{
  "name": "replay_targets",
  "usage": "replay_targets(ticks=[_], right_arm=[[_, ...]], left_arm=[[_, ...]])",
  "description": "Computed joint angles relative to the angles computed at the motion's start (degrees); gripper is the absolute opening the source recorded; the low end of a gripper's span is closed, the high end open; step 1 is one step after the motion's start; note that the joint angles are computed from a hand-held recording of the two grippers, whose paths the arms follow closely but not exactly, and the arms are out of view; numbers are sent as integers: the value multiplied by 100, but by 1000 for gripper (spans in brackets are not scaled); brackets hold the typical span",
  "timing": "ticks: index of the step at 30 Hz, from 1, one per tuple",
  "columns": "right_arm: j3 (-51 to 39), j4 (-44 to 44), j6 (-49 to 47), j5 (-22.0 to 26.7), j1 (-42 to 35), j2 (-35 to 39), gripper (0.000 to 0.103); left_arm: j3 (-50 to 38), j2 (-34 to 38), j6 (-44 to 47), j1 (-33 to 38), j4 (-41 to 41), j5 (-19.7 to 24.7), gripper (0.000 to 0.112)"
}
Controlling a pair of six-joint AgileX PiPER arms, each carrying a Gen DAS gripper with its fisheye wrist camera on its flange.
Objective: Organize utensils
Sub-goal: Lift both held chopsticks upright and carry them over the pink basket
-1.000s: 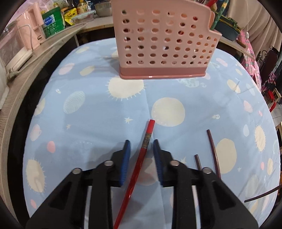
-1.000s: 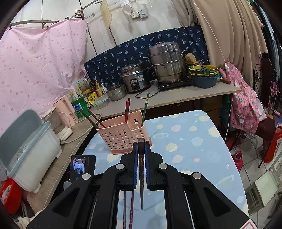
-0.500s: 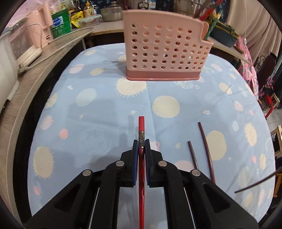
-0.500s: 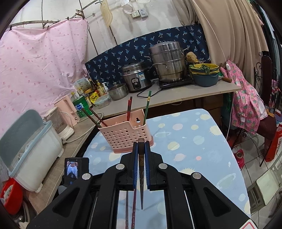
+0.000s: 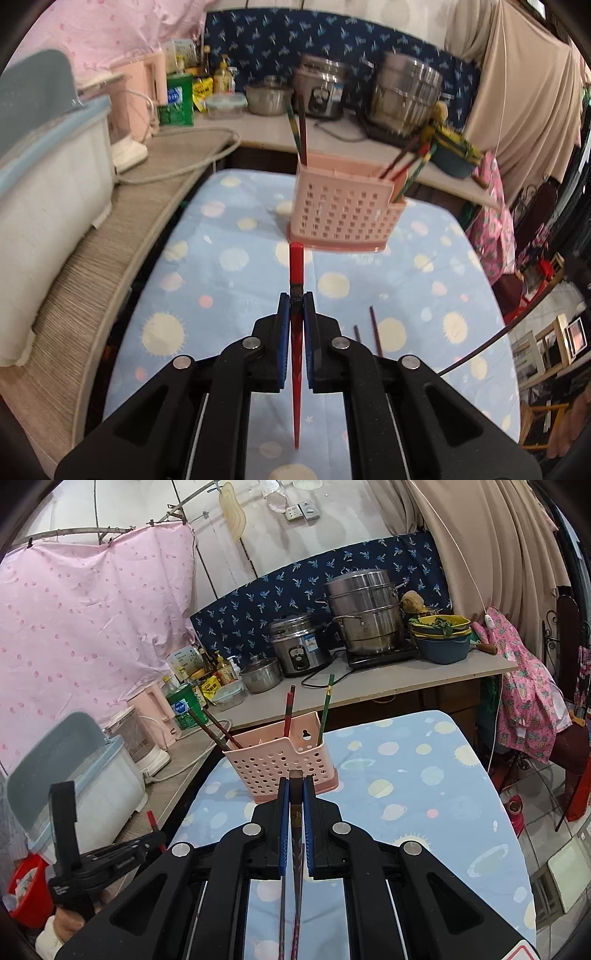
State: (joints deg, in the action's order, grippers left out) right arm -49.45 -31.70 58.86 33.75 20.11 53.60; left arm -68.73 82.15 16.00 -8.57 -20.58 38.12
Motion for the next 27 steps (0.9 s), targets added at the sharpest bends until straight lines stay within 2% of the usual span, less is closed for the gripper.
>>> replay_targets(ticks=[4,8,12,15,19,22,24,27], right_arm=[[-265,132,-252,-280,-139,273,7],[-859,605,-912,-664,-490,791,7],[-1868,1641,-2052,-1011,-956,1605,7],[-2717,2250,-2660,-1111,-1203,2269,7],[-3960,2473,-2896,-1009,-1345,3160,7],[-4763,2198,-2702,-854,-1380,3753,7],[-5086,2104,-2652,-804,-1413,4040,7],[-5438,2026,-2650,-691,-1469,4442,7]], left_arm=[[-569,-107,-28,92,-140,212,7],[-1439,114,-151,17,-137,337,7],[-2697,671,-625,-247,247,284,7],[-3920,1322,-1076,-393,563,408,7],[-5513,2236,-1530,-570,948,643,7],[-6497,2893,-1769,-658,1163,830,7],[-7274,3438,-1908,-679,1241,1163,7],[-7490,3784,-1933,-673,1258,1250,7]])
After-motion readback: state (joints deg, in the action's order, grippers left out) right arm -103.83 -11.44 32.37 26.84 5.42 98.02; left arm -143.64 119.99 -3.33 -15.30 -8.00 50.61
